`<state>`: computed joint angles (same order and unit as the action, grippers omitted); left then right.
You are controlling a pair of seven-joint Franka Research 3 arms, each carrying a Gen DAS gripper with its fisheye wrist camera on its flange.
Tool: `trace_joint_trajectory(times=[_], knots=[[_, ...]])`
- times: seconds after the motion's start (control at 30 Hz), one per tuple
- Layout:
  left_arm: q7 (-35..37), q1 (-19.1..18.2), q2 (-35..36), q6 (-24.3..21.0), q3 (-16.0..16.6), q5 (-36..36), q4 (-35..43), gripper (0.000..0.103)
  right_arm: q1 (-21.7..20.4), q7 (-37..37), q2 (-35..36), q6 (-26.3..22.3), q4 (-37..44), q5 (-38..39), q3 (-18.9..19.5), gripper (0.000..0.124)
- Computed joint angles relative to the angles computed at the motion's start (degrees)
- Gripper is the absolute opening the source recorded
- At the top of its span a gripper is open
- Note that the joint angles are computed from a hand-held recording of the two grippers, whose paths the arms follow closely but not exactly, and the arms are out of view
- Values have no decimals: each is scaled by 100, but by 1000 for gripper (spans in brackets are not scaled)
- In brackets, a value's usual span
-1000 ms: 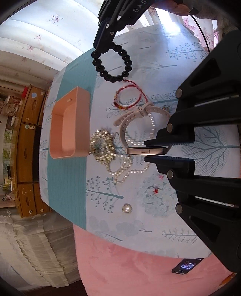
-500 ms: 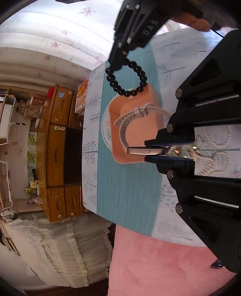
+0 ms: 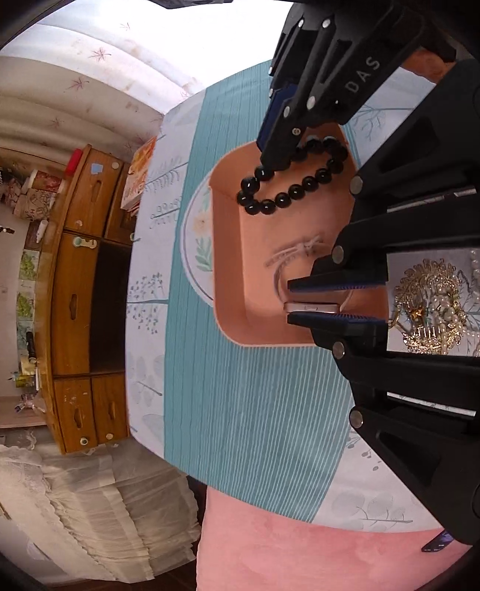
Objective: Organize jewelry
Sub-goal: 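Carry the bead bracelet and watch with both tools over the pink box, then open both tools to drop the bracelet and watch into the box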
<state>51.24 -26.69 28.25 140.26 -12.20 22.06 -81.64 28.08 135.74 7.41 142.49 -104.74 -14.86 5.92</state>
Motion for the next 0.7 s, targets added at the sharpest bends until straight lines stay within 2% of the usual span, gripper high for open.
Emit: trace_joint_trajectory(times=[0.1, 0.13, 0.17, 0.2, 0.27, 0.3, 0.43, 0.7], knots=[[153, 146, -71, 70, -112, -256, -173, 12, 28, 104, -29, 184, -154, -81, -1, 29], [167, 160, -129, 62, -117, -286, -247, 17, 45, 205, -71, 270, -235, -206, -16, 37], [139, 153, -194, 79, -100, -269, -327, 25, 79, 363, -119, 288, -284, -403, -27, 40], [56, 143, -303, 179, -67, -215, -482, 29, 99, 461, -162, 270, -316, -545, -19, 40], [-173, 121, -553, 395, -7, -67, -836, 49, 99, 538, -305, 257, -416, -651, 29, 40], [-292, 124, -700, 504, 5, -4, -1036, 52, 100, 620, -376, 259, -482, -724, 59, 40], [-548, 239, -1300, 860, -93, 45, -1812, 54, 69, 899, -795, 226, -826, -934, 239, 40], [-1215, 318, -2550, 995, -266, 606, -3168, 54, -6, 1206, -1726, -4, -1648, -988, 839, 40]])
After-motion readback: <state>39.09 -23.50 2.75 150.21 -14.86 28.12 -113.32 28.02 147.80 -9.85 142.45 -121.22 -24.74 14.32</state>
